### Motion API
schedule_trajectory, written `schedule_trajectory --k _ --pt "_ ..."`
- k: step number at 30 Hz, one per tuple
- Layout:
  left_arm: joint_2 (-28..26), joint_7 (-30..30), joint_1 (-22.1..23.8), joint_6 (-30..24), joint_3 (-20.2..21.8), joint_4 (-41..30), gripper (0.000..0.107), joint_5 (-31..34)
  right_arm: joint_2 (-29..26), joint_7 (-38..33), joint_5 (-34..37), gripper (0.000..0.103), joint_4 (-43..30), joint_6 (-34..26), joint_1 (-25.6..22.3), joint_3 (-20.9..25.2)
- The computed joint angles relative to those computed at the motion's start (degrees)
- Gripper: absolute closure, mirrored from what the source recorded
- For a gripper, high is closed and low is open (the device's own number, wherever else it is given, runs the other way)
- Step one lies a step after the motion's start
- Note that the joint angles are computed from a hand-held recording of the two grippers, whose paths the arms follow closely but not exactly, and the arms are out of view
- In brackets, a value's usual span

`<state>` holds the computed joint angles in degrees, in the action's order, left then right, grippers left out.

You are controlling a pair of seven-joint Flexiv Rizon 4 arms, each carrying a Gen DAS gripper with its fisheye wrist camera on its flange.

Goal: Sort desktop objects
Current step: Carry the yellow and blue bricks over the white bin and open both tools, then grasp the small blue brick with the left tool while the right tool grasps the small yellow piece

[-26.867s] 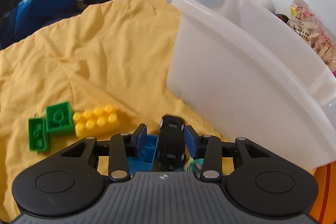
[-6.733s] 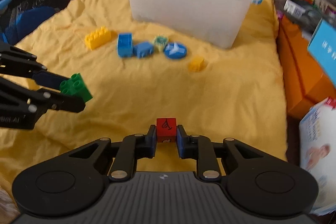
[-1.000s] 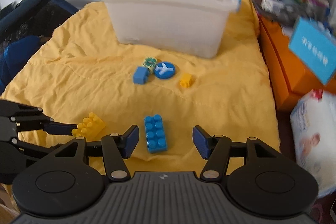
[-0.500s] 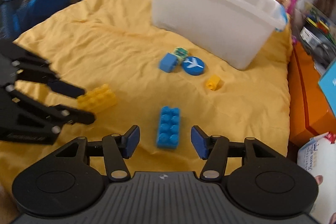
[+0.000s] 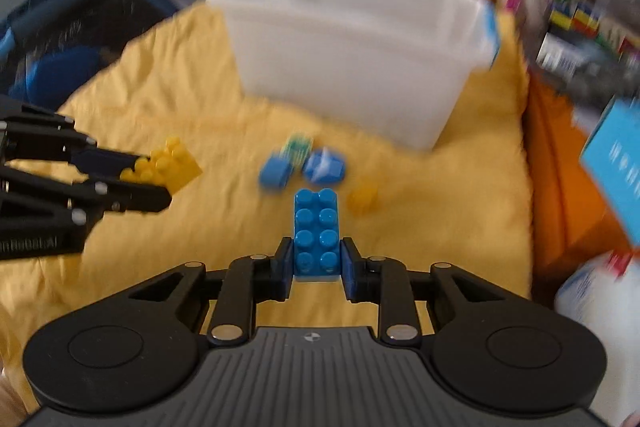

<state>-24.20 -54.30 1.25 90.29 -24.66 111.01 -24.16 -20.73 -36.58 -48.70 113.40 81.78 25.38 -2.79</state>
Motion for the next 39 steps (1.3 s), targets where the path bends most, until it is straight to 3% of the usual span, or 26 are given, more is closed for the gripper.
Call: schedule_trajectory --k 6,9,17,20,22,25,27,30,33,36,39 --pt "-5.12 -2.23 -5.04 -3.76 6.86 -15.07 0.08 1.72 -1.7 3.97 -3.85 0.076 -7.28 2.72 0.2 -4.23" --pt "-9.27 -4.27 -9.0 -6.87 12.48 -24.75 0.08 4.15 -3.86 6.02 -5.34 0.076 -12.53 2.88 1.06 -7.34" --pt "-22.8 -15.07 -14.96 -24.5 23.47 -50.36 0.08 11.19 -13.68 -6.83 9.23 0.076 -30.17 -9.29 -3.17 -0.11" --pt "-25.17 -16.55 -14.23 -29.48 22.5 -53.59 0.077 12.31 -16.22 -9.31 12.46 0.075 -33.73 -13.43 -2.49 -0.12" --pt "-24.42 -15.76 -12.84 -29.81 20.29 -51.73 0.07 11.68 -17.04 -10.55 14.19 0.06 -34.67 -14.84 -2.35 0.1" --pt "-20.37 -13.97 -10.58 -21.75 16.65 -42.82 0.051 9.6 -15.86 -9.13 13.76 0.058 -32.25 -12.51 -1.13 -1.99" --pt "-17.5 -12.11 -8.88 -16.17 14.02 -36.82 0.049 8.0 -13.88 -6.96 11.9 0.057 -28.84 -9.1 0.0 -4.19" --pt "-12.86 -5.38 -4.18 -6.76 6.77 -26.34 0.047 5.15 -10.92 -1.97 6.68 0.051 -23.61 -4.28 2.29 -8.65" --pt "-9.13 -1.54 -1.82 -0.62 3.43 -17.56 0.04 5.35 -7.53 3.18 0.82 0.048 -17.38 0.17 4.01 -12.05" --pt "-7.83 0.47 -0.97 -0.52 2.04 -12.79 0.04 6.21 -5.21 7.21 -3.92 0.048 -12.51 1.87 4.23 -12.82" --pt "-8.69 -0.99 -5.03 -6.9 6.58 -13.2 0.047 6.01 -4.31 9.39 -7.82 0.049 -9.16 1.59 3.26 -11.6"
